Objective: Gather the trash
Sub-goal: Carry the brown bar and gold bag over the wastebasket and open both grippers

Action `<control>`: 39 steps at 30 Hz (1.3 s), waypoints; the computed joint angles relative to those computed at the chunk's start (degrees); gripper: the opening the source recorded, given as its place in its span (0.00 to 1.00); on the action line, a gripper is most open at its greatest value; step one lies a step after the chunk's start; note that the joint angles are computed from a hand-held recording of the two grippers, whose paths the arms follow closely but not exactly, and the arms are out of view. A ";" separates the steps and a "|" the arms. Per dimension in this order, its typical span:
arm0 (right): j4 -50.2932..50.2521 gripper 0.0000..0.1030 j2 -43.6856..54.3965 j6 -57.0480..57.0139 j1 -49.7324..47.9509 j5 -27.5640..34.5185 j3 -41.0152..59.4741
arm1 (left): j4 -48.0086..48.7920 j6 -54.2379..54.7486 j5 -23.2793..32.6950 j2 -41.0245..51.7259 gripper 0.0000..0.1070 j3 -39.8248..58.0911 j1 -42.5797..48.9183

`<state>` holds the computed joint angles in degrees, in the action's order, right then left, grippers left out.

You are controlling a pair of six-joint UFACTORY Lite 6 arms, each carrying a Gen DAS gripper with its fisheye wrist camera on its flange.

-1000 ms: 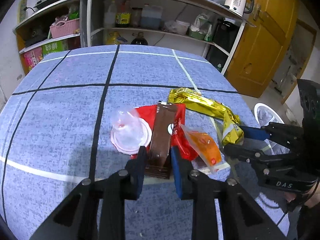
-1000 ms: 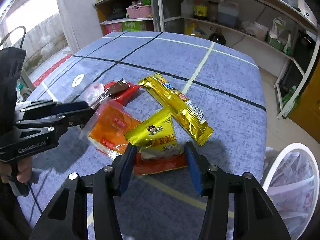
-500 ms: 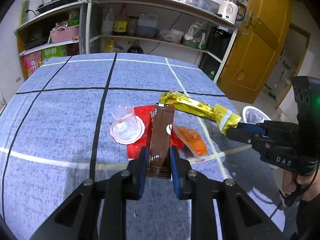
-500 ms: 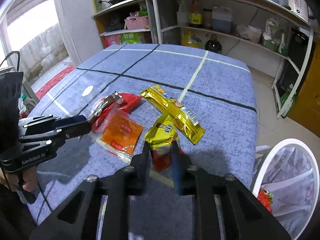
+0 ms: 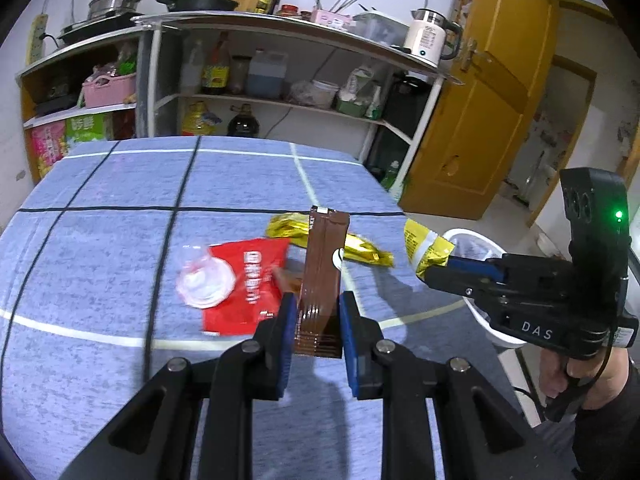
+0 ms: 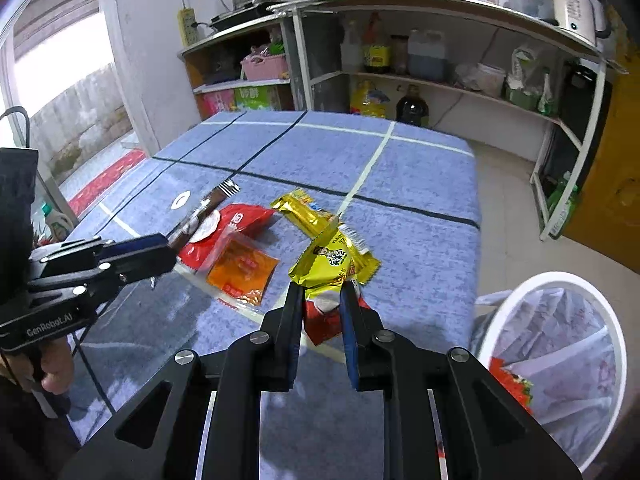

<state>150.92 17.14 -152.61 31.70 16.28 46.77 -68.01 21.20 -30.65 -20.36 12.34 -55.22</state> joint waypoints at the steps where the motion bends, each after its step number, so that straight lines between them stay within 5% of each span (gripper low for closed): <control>1: 0.49 0.18 -1.18 -0.74 -0.52 0.19 -1.20 | 0.51 -0.55 -0.07 1.15 0.21 0.89 -0.40; 11: -6.43 0.18 -11.93 2.33 -12.31 2.65 -12.42 | 7.13 -6.60 0.68 19.67 0.21 16.92 -4.22; 18: -23.27 0.18 -18.27 12.79 -29.27 6.23 -18.37 | 9.52 -5.92 3.62 32.93 0.21 32.28 -6.10; 28: -34.58 0.18 -13.84 17.38 -44.87 9.67 -16.68 | 4.67 3.90 11.13 51.12 0.21 56.84 -6.60; 39: -30.89 0.19 -8.06 14.42 -49.12 7.59 -12.68 | -8.32 19.08 15.55 63.90 0.23 74.23 -5.20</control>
<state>120.03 9.08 -138.19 -17.42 23.87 34.08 -76.34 40.27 -15.10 43.54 86.57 -60.42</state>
